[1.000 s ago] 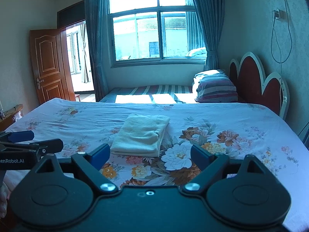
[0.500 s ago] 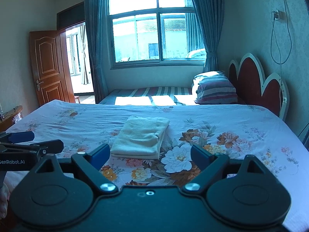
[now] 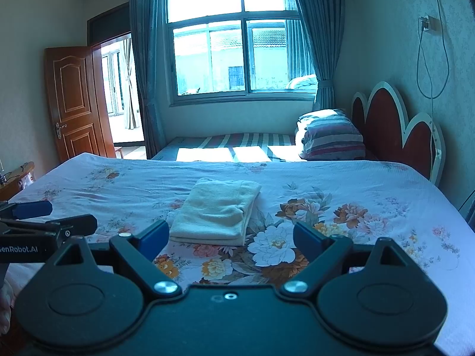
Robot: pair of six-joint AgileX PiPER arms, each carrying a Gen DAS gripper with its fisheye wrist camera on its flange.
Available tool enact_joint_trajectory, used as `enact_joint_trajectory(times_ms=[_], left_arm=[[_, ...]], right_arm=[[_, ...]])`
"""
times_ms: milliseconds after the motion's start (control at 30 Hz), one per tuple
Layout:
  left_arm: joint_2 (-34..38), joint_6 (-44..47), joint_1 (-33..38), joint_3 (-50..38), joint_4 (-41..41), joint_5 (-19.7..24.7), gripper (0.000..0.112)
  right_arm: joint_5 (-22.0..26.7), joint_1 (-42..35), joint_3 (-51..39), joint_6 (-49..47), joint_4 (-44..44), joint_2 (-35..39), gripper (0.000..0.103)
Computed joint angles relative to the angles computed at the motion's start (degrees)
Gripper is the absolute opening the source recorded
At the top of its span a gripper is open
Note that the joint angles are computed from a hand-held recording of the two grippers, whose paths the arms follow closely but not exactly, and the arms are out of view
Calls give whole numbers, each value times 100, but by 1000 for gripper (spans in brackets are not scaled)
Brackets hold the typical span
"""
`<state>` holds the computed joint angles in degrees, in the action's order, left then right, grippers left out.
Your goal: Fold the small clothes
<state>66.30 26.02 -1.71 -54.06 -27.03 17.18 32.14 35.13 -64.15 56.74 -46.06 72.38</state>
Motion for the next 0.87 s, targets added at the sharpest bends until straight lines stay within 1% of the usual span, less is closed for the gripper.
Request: enact_joint_trajectory(times_ms=[300,367,433,533,667,733,833,867], left_arm=[[44,75,37,-36,-57,27,103],[69,175,79,-41,-164,42,103],[100,470,163,-39,-466,76,103],[108,438,129,-18,-435,13,103],[127,990,222,0,-979,89,103],[102,1176,219,60,-1147,12,103],[140,1349,302,31,-1317,138,103],[156,1272,310,22,-1246,158,103]], right_arm=[[23,35,-87,-11,-14,105,91],[36,53,-108,-7,-21,134,91],[43,62,-119,-14,-28,150,91],[43,49,-156,-46,-8,194,91],[53,58,-171,-56,0,223,91],[70,83,-189,-41,-29,245,91],[97,107,-218,-39,-28,286,91],[88,98,-224,-55,-8,294,91]])
